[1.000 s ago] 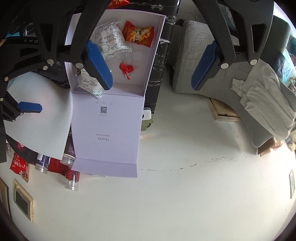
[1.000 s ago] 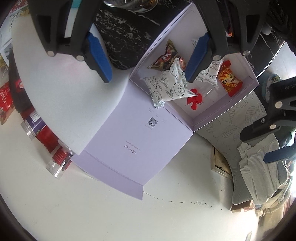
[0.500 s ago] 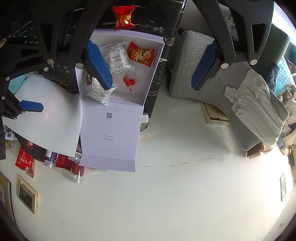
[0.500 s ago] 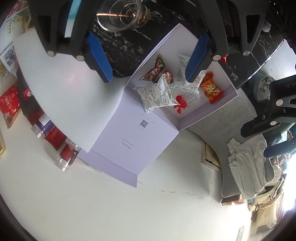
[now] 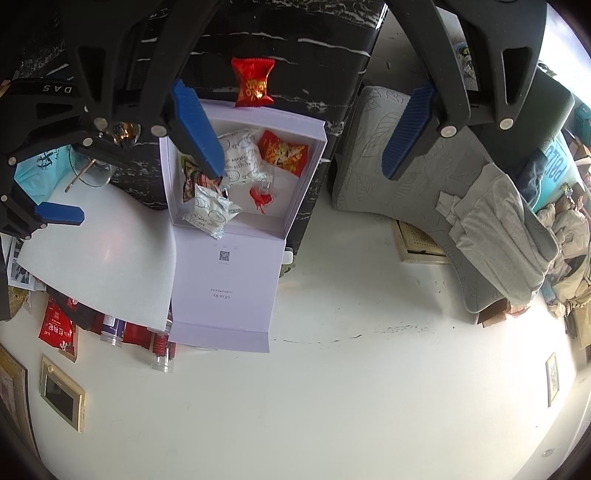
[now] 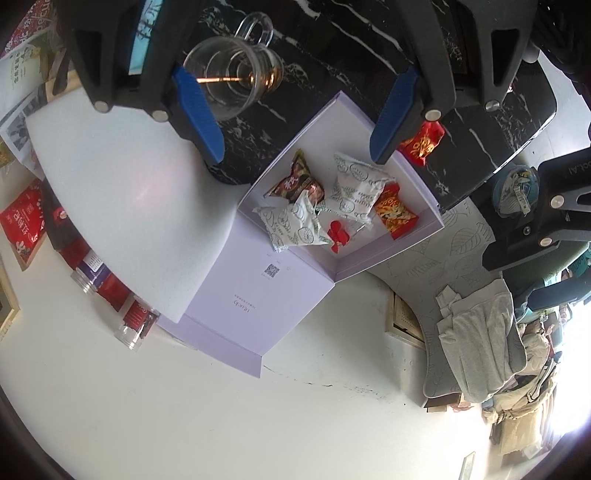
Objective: Organize objects
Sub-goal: 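Withdraw both open tools from the box, then move the right tool toward the red candy bag while the left tool approaches the ketchup packet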
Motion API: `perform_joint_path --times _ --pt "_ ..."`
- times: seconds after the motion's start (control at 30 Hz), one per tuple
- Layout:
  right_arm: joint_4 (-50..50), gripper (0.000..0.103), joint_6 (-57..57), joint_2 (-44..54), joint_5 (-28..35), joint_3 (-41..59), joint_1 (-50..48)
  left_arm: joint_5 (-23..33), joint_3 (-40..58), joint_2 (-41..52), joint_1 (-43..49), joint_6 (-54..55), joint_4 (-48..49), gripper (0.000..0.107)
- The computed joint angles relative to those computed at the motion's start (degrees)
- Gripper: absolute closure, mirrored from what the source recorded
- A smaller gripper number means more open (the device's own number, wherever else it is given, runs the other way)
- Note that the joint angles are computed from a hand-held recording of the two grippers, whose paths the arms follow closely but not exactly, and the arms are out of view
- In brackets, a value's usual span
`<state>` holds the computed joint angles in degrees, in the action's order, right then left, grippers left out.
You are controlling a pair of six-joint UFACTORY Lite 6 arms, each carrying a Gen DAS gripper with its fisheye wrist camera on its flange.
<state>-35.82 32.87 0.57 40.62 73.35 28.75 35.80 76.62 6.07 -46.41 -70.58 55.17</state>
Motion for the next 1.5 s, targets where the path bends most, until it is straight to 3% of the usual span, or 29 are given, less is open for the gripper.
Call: perform_joint_path --times 0.4,0.83,1.3,1.5 --pt "-7.45 0.017 10.99 -10.86 2.45 -12.4 9.04 6.65 -12.92 -10.85 -7.51 -12.09 5.59 0.02" --pt "-10.7 0.017 18.33 -19.55 0.47 -25.29 14.01 15.26 -19.61 -13.63 -17.81 -21.1 7.33 0.02" --pt "-15.81 0.017 25.92 -23.47 -5.37 -39.35 14.89 10.17 -26.1 -9.12 -20.41 -32.8 7.47 0.018" --pt "-17.94 0.017 30.0 -23.42 -11.74 -44.31 13.39 7.49 -32.66 -9.89 -21.54 -43.42 12.33 0.018"
